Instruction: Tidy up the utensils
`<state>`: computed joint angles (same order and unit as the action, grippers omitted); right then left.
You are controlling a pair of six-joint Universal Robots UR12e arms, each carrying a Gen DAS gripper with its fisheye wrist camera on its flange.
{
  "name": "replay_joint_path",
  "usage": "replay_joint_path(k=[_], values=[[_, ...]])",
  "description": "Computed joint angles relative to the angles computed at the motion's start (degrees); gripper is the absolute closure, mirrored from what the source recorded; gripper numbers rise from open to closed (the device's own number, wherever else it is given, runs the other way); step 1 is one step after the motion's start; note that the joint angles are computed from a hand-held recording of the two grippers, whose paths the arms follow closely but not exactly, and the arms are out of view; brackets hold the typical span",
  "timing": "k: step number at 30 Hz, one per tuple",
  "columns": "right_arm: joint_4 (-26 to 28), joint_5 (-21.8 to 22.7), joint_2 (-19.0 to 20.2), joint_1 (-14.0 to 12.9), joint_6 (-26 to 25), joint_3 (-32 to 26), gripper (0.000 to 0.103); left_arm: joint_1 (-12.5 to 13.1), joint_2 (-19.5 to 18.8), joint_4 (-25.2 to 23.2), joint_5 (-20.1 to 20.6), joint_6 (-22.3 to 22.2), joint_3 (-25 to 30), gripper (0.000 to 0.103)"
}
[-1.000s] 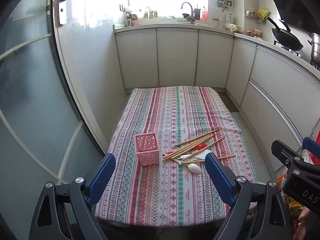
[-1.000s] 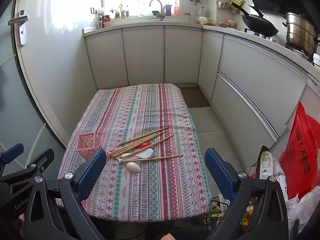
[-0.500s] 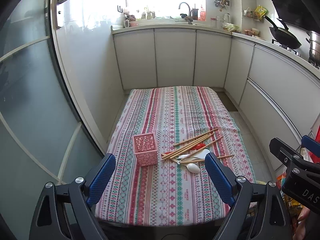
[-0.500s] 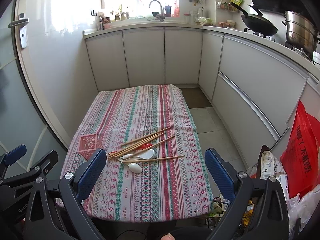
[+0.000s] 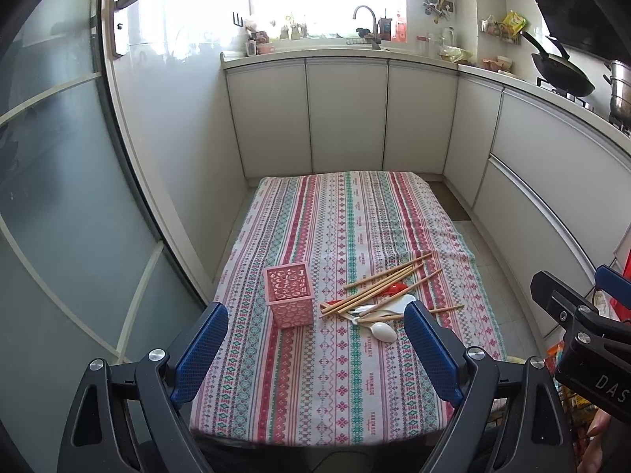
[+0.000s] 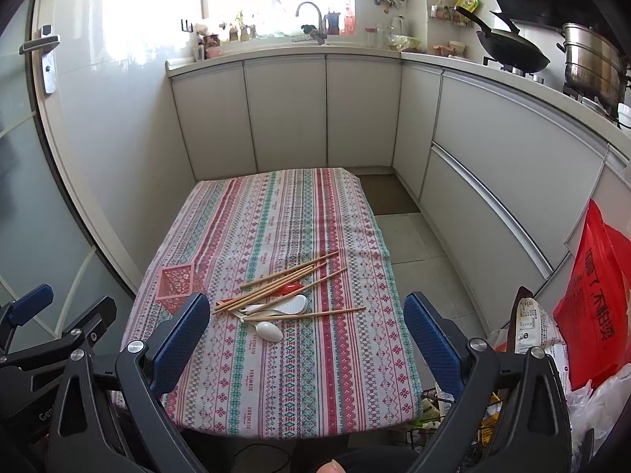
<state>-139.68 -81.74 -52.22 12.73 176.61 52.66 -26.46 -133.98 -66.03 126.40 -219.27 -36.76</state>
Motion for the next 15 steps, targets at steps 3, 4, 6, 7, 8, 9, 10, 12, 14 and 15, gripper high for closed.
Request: replay_joint_path(k=[3,4,6,7,8,9,10,12,14,15], values=[[-0.03,0.01,0.00,0.02,-0.03,-0.02,0.003,-0.02,-0.05,0.06,0.05,0.02,0.07,0.011],[-0.09,-0.04,-0.02,0.02,-0.03,0.03,0.003,-0.01,-0.03,0.10,0.08,-0.01,0.06,0.011],[-0.28,-0.05,-0.07,0.02,-0.08,0.15,0.003,0.00,0.00,0.20,0.05,0.03,-0.01,0.011],[-0.30,-0.11,-0.14,0.03,-0.07,0.27,0.003,0.00,-0.01,0.13,0.08,0.00,0.02,0.011],[-0.40,-0.15,-0.16,0.03,-0.05,0.33,0.003,0.03,0.03,0.16,0.00,-0.02,-0.01,0.011],[-0.42,-0.25,-0.18,0.05,-0.04,0.35,0.003,0.05,0.13,0.38,-0.09,-0.06,-0.19,0.011],[-0.31,-0.44,-0.20,0.10,-0.06,0.33,0.003,0.07,0.21,0.47,-0.14,-0.13,-0.34,0.011],[-0.45,-0.63,-0.33,0.14,-0.04,0.55,0.003,0.07,0.35,0.69,-0.15,-0.10,-0.65,0.011],[-0.53,-0.67,-0.43,0.15,-0.06,0.67,0.003,0.06,0.30,0.76,-0.09,-0.18,-0.59,0.011],[-0.50,-0.62,-0.37,0.15,-0.10,0.60,0.003,0.05,0.34,0.87,-0.08,-0.17,-0.68,0.011]])
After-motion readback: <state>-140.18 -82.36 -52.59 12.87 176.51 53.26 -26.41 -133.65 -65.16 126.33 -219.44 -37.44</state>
